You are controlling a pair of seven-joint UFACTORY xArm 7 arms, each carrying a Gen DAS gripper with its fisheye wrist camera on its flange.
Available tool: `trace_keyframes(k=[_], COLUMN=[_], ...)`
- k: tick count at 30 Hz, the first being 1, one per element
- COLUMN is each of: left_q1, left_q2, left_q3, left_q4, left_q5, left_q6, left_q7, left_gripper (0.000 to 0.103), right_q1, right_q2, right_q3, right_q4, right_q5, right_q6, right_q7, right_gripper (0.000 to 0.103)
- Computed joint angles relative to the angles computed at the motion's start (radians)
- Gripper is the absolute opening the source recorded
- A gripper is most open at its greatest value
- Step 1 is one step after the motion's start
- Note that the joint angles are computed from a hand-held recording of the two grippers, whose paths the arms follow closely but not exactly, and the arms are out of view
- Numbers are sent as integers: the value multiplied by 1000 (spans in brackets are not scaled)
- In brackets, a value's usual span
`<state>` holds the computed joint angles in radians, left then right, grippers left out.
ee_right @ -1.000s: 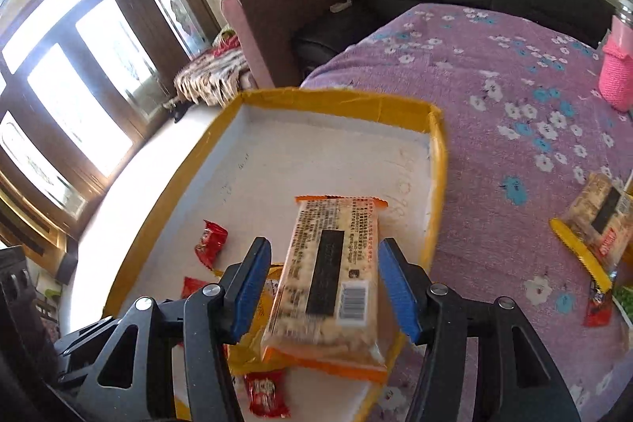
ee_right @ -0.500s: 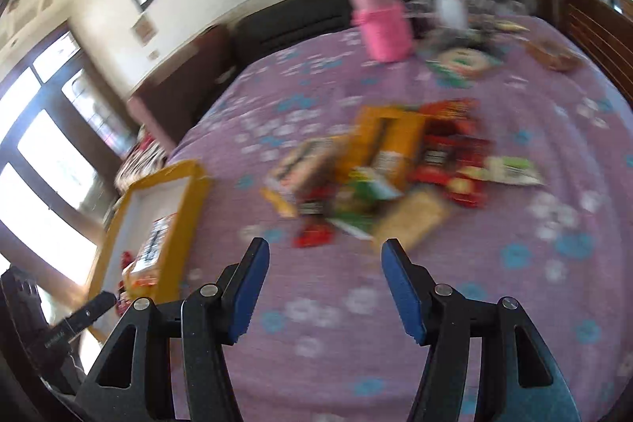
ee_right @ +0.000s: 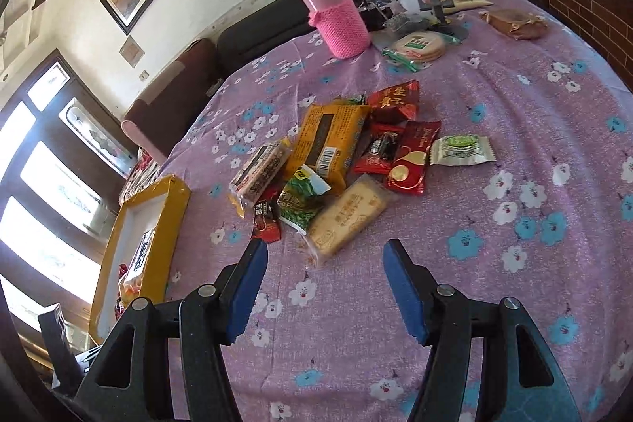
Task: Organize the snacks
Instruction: 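Grasp the green pea snack with the left gripper while the right gripper grasps a rice-cracker bar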
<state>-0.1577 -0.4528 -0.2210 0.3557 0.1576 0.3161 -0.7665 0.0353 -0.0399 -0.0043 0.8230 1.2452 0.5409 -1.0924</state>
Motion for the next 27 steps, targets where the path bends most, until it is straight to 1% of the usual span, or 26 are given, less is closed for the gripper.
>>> trace_keyframes(k=[2, 3, 4, 7, 9, 10, 11, 13, 14, 15, 16, 17, 19, 21, 23, 24, 25, 26, 27], left_q1=[-39, -61, -70, -67, -95, -109, -115, -113, -119, -127, -134, -141, -143, -160, -176, -188, -199, -213, -225], left_q2=[-48, -77, -101, -171, -186, -190, -185, -184, -182, -177, -168, -156, -116, -90, -72, -60, -52, -37, -25], left_q3=[48, 74, 85, 81, 108, 119, 124, 118, 122, 130, 136, 140, 129, 138, 143, 149, 154, 161, 167], left_q4=[-33, -55, -69, -98, -110, -115, -113, -111, -113, -112, -109, -105, -82, -69, -58, -51, -46, -38, -32], left_q5=[-43, -73, -93, -127, -157, -170, -179, -188, -193, -199, -205, -209, -217, -226, -232, -236, -239, -243, -248], left_q6=[-43, -80, -112, -182, -229, -248, -262, -268, -272, -276, -282, -291, -308, -320, -325, -328, -330, -334, -337], left_q7=[32, 49, 56, 56, 73, 82, 90, 100, 107, 116, 124, 132, 133, 144, 154, 161, 169, 177, 184], left_gripper=[42, 42, 42, 42, 45, 45, 45, 45, 45, 45, 45, 45, 45, 45, 45, 45, 45, 45, 45], right_q1=[5, 8, 13, 29, 47, 55, 69, 101, 119, 126, 114, 86, 28, -20, -34, -77, -78, -62, -59], right_q2=[23, 37, 53, 107, 162, 187, 219, 274, 295, 307, 312, 305, 279, 239, 201, 175, 143, 101, 66], right_q3=[6, 12, 20, 50, 75, 87, 96, 99, 92, 91, 103, 132, 183, 203, 174, 192, 171, 134, 115], right_q4=[19, 31, 47, 100, 150, 171, 195, 226, 235, 238, 240, 234, 217, 195, 178, 159, 134, 100, 72], right_q5=[-5, -8, -14, -48, -99, -136, -196, -348, -420, -461, -468, -439, -389, -326, -289, -260, -225, -183, -148], right_q6=[3, 5, 1, -28, -73, -101, -141, -214, -243, -257, -253, -240, -179, -33, 157, 233, 267, 259, 227], right_q7=[10, 18, 24, 55, 109, 143, 196, 329, 395, 432, 440, 414, 351, 258, 156, 101, 55, 15, -13], right_gripper=[64, 64, 64, 64, 63, 63, 61, 60, 51, 41, 39, 34, 34, 34, 35, 36, 36, 38, 46])
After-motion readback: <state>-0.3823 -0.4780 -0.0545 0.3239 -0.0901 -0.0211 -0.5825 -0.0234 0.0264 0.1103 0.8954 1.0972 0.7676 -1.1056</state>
